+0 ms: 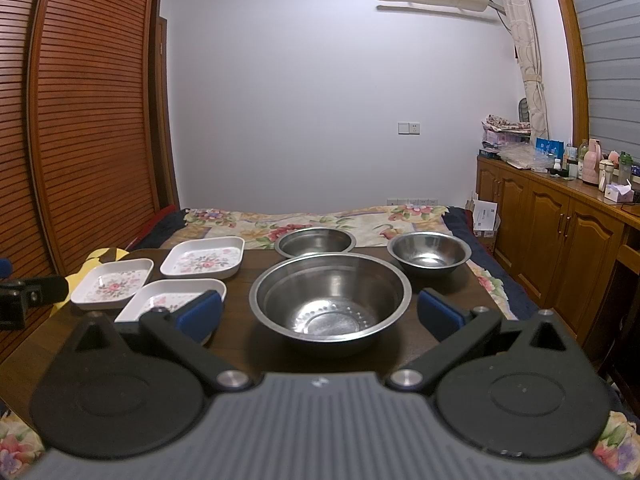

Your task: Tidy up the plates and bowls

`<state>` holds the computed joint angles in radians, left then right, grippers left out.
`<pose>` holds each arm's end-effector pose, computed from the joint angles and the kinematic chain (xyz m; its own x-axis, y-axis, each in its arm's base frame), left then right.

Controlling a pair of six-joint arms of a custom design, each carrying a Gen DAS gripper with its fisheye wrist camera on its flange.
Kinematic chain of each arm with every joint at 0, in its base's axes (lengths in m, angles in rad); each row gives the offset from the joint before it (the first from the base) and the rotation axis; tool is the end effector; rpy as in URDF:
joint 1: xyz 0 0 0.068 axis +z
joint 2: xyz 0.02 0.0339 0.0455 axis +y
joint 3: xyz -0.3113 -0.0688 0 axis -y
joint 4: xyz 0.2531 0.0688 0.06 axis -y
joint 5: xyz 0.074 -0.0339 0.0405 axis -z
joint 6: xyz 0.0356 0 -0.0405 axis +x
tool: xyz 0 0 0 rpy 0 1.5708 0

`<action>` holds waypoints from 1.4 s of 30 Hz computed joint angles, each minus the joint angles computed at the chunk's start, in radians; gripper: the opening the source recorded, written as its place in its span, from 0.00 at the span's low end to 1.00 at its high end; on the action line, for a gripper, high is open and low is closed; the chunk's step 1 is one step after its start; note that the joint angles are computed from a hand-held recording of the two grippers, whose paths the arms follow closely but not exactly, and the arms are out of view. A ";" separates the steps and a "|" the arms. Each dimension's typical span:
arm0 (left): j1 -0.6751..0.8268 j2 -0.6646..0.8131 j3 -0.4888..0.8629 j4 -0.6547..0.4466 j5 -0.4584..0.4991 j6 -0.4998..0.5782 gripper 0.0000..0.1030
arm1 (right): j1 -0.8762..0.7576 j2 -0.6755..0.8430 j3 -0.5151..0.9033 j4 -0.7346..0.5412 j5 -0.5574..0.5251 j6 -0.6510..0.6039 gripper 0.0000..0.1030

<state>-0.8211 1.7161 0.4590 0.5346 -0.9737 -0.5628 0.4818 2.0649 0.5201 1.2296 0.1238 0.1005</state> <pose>0.2061 -0.1781 0.1371 -0.3751 -0.0373 -0.9262 -0.2499 0.9663 0.0623 0.3017 0.1528 0.1022 -0.3090 -0.0492 -0.9498 -0.3264 0.9435 0.0573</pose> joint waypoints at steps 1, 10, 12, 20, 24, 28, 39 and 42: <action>0.000 0.000 0.001 -0.001 0.000 -0.001 1.00 | 0.000 0.000 0.000 0.000 0.000 0.000 1.00; 0.000 0.000 0.001 -0.001 -0.001 -0.001 1.00 | 0.003 -0.004 -0.004 0.000 0.002 0.001 1.00; 0.003 -0.008 -0.003 -0.004 0.002 0.001 1.00 | 0.004 -0.001 -0.002 0.002 0.002 0.001 1.00; 0.026 -0.003 -0.017 0.017 0.023 0.010 1.00 | 0.024 0.008 0.000 0.001 0.015 0.009 1.00; 0.026 0.011 -0.019 0.013 0.028 -0.007 1.00 | 0.025 0.020 0.007 0.002 0.008 0.004 1.00; 0.048 0.040 -0.024 0.037 0.055 -0.010 1.00 | 0.025 0.031 0.021 -0.011 -0.004 -0.001 1.00; 0.134 0.080 -0.025 0.094 0.093 0.044 1.00 | 0.060 0.064 0.115 -0.078 -0.033 -0.026 1.00; 0.155 0.081 -0.023 0.108 0.094 0.071 1.00 | 0.066 0.070 0.143 -0.099 -0.052 -0.035 1.00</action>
<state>-0.6666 1.7973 0.4355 0.6428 -0.8793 -0.4923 0.5479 2.1348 0.6630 1.1309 0.0720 0.0656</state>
